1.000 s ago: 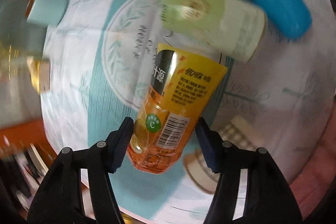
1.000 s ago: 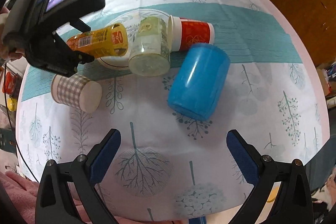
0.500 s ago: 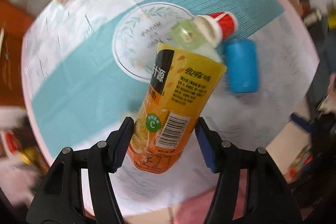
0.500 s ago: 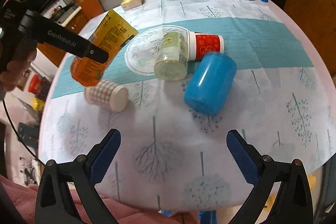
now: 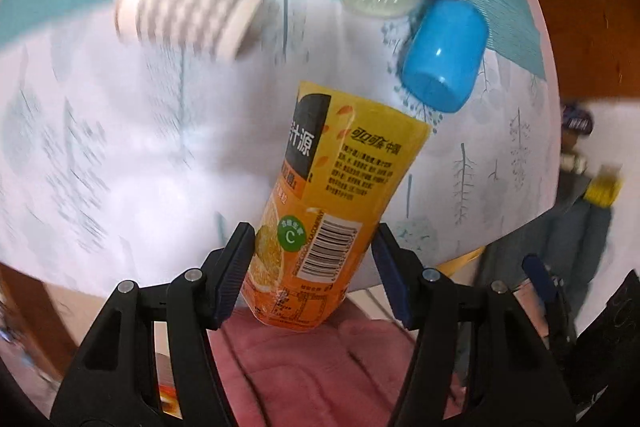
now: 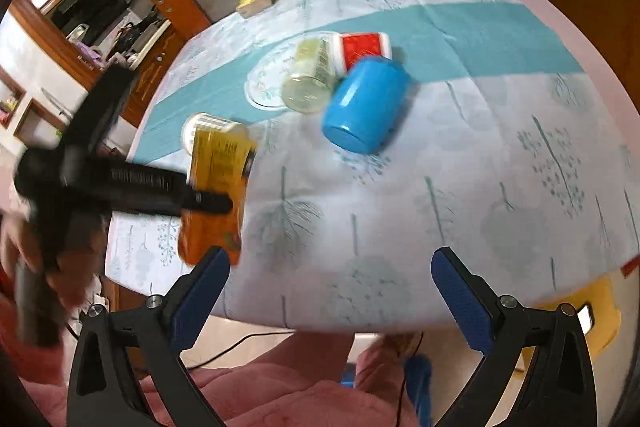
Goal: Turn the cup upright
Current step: 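Lift the orange juice bottle with the left gripper and turn it upright, then grasp the bottle with the right gripper while the left gripper releases it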
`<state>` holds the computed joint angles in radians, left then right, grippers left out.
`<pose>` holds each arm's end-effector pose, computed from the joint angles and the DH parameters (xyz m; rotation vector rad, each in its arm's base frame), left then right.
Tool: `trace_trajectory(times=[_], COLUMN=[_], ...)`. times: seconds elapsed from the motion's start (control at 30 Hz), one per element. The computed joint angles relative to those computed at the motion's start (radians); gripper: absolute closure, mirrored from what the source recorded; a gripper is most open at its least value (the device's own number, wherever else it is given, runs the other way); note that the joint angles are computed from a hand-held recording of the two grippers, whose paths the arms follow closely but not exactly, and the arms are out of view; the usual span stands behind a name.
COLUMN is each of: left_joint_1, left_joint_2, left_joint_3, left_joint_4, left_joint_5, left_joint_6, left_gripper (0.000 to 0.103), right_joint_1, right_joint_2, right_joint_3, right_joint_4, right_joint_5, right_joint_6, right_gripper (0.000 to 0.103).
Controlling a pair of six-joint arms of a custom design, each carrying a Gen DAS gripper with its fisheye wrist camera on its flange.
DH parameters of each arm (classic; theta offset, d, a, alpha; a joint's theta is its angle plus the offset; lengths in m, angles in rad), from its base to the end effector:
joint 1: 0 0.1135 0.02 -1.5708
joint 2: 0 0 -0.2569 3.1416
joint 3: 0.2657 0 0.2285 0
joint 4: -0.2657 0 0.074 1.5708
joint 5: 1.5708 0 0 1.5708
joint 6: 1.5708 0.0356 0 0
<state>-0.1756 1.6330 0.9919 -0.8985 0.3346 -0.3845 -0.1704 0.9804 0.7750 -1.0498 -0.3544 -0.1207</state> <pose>0.2460 -0.0555 0.1786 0.3087 -3.0215 0.5060 0.1385 -0.0113 0.2386 -0.0100 2.7506 0.4237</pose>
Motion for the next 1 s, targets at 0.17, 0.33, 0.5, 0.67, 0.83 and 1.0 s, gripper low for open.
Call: trace_trajectory(times=[0.17,0.33,0.5,0.67,0.83,1.0], left_joint_1=[-0.018,-0.029,0.007,0.0,0.019,0.037], left_joint_2=[-0.114,-0.137,-0.083,0.035,0.028,-0.074], left_joint_3=[-0.214,-0.294,-0.284,-0.227,-0.152,-0.124], left_joint_4=[0.214,0.309,0.314,0.366,0.266,0.181], left_joint_5=[0.07,0.142,0.168,0.202,0.188,0.157], left_joint_6=[-0.147,-0.2,-0.161,-0.169,-0.105,-0.058], left_gripper=[0.045,0.044,0.042,0.031,0.027,0.026], right_joint_1=[-0.181,-0.248,-0.255,-0.195,-0.123,-0.043], right_joint_2=[0.069,0.111,0.133,0.147,0.162,0.228], right_joint_3=[0.018,0.022,0.028,0.029,0.029,0.028], right_joint_4=[-0.073,-0.081,-0.074,-0.055,-0.02,0.03], right_joint_5=[-0.041,-0.046,-0.043,-0.032,-0.033,-0.06], right_joint_6=[-0.13,-0.167,-0.158,-0.1,-0.028,0.066], right_gripper=[0.001,0.001,0.001,0.001,0.001,0.001])
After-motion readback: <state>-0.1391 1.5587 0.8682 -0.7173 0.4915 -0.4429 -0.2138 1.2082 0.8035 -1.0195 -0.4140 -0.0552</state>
